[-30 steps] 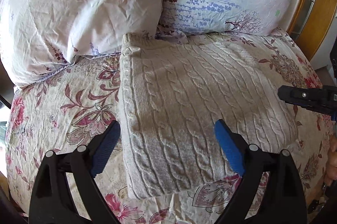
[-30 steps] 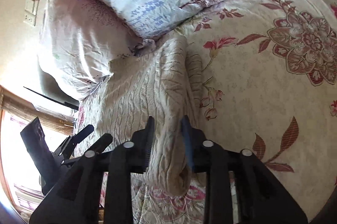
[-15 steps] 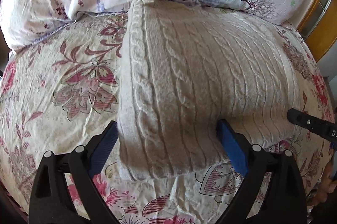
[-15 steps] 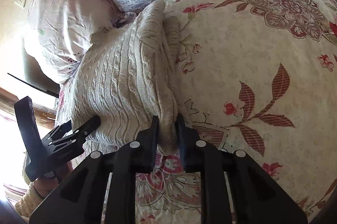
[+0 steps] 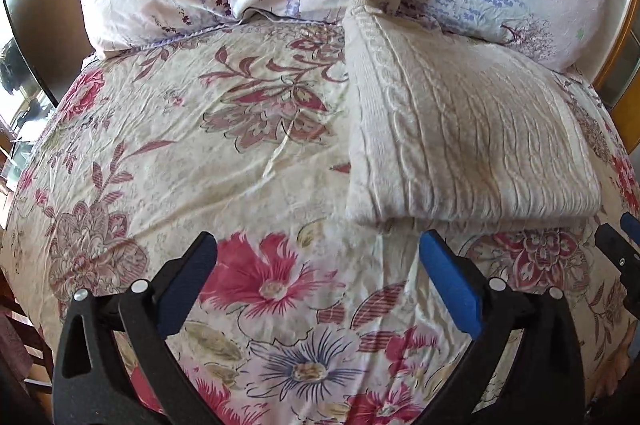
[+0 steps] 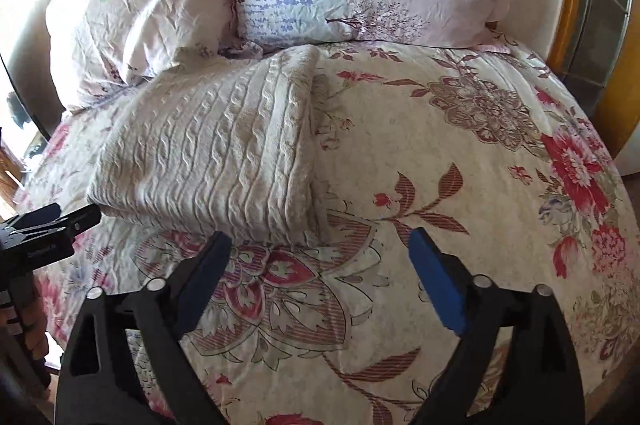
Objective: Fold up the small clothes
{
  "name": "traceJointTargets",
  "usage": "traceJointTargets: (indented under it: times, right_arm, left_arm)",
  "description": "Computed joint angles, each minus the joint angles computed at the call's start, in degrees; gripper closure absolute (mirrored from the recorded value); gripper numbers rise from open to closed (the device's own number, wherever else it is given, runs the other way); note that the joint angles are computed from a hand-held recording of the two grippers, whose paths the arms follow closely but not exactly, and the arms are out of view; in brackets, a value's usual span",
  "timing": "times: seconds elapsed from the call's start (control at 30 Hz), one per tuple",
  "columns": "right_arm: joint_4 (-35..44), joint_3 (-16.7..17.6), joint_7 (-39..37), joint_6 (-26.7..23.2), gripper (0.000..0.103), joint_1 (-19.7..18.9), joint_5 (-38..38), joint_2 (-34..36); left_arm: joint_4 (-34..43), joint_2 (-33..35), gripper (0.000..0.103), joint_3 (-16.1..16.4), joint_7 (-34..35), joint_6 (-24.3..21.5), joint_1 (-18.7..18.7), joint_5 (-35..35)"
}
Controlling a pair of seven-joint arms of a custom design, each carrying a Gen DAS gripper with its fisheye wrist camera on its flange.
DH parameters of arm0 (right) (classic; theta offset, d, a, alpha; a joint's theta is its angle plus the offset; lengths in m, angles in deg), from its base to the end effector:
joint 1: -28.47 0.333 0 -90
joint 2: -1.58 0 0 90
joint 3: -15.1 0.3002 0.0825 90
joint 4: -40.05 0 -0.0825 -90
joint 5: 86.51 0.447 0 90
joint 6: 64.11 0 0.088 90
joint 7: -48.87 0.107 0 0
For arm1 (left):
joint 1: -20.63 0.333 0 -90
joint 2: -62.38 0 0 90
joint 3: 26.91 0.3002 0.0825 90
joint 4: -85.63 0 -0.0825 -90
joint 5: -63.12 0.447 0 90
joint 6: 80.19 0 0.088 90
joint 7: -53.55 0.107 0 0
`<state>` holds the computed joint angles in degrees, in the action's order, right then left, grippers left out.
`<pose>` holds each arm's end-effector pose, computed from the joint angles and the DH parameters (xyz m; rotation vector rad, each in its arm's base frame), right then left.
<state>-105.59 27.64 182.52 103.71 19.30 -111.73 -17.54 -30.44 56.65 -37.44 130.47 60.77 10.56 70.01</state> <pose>0.5196 0.0572 0.4108 -1.5100 2.0275 -0.7160 0.5891 -0.2245 0.5136 -1.7193 2.1203 -0.5784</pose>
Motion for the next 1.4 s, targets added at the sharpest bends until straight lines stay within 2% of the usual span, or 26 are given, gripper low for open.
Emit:
traceJointTargets:
  times: [0.07,0.13,0.3,0.53,1.0,1.4]
  right_arm:
    - [0.4,1.3,1.2,-0.5,0.005,-0.8,-1.5,0.6]
    - [1.5,2.8,4.0,-3.1,0.005,-1.5,-4.4,1.7]
    - [2.2,-1.1,3.2,-6.1,0.005,4.1,-2.9,4.3]
    - [2.9,-2.1,9.2,-6.3,0.004,5.5,-8.1,5.1]
    - [3.3,-3.6,13.6,-5.6,0.001,7.3,-13.5,5.9]
    - [3.1,-3.2,17.2,-5.2,0.001,6.8,-16.7,5.7]
  left_arm:
    - [-1.3,-0.7,0.002,-0.2,0.4,0.1,-0.2,0.3]
    - [-2.4,-1.1,0.002,-0.4,0.4,-0.1,-0.4,0.9]
    - [-3.9,-1.6,0.002,-0.8,0.2,0.6,-0.9,2.8]
    - [-4.7,-2.0,0.002,0.3,2.7,1.1,-1.3,-2.8]
    - [-7.4,-3.5,0.002,0.6,6.6,5.3,-1.5,-4.6]
    - [-9.4,-4.3,0.002,0.8,8.0,9.4,-1.7,-5.1]
